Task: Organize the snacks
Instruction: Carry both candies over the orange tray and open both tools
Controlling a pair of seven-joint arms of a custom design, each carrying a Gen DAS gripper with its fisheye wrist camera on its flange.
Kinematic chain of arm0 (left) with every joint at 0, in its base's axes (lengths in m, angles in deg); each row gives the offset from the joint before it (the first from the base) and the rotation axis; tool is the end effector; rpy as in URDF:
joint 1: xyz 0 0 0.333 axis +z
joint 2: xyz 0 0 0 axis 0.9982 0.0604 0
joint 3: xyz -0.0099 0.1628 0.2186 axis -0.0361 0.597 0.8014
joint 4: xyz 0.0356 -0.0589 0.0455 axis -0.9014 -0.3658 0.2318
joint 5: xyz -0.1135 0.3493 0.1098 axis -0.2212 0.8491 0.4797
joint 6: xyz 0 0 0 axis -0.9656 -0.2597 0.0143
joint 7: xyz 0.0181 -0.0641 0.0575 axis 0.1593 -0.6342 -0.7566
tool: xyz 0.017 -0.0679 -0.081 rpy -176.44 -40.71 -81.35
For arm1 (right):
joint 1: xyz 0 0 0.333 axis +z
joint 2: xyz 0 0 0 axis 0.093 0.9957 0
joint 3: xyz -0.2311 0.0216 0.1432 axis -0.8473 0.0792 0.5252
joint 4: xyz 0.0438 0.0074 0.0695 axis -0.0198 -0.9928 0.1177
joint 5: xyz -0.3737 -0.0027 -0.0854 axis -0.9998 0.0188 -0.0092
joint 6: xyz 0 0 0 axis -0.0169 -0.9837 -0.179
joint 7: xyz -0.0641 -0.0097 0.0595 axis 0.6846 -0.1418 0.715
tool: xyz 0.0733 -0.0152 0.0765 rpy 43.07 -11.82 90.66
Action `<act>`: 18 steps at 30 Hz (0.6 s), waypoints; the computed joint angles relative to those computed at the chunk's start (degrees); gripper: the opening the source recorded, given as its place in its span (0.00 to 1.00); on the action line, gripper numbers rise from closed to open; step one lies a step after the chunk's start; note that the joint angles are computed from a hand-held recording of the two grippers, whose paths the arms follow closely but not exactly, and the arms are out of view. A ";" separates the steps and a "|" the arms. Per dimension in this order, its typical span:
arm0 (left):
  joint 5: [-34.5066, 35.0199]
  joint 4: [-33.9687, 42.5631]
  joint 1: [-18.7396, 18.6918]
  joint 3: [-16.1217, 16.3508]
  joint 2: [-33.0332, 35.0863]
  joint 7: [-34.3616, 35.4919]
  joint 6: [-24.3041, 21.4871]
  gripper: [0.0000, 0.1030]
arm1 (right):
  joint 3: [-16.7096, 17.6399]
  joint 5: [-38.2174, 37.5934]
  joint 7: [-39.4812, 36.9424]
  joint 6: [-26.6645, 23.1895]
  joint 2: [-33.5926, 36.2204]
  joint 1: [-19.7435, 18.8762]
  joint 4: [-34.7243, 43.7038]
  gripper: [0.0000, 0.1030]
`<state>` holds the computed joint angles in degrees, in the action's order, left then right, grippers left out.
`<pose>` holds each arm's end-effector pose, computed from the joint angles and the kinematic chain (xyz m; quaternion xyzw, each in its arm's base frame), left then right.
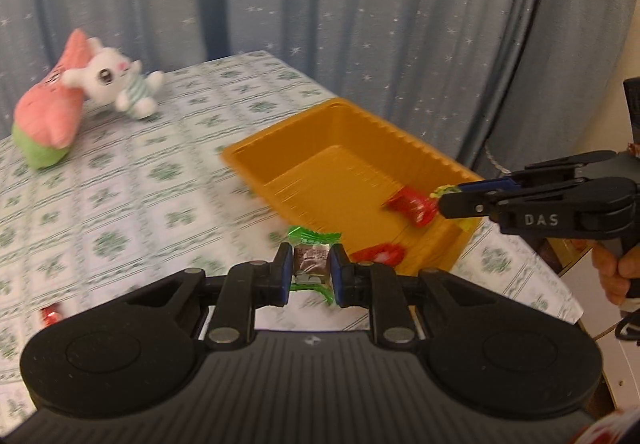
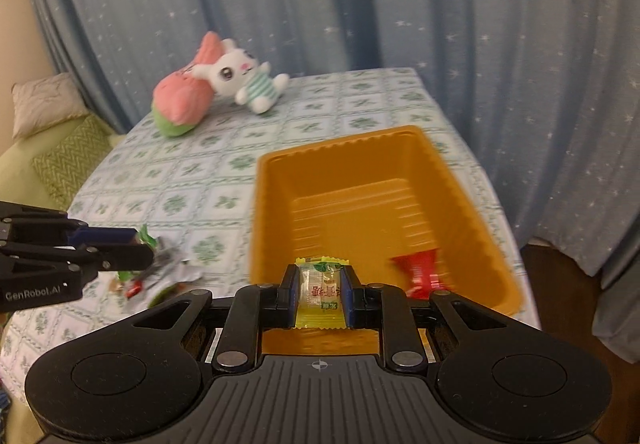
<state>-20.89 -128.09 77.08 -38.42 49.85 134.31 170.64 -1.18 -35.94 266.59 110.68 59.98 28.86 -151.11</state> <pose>0.5962 -0.2510 0.4574 -0.3337 0.8635 -0.3637 0.1036 0.4870 0.3198 0.4386 -0.5522 0.7280 -0.2142 0.3453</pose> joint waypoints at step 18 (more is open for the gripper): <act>23.92 14.68 -10.98 3.00 13.68 -27.45 3.93 0.18 | -3.32 0.00 -4.15 11.58 0.04 -6.31 -4.60 0.21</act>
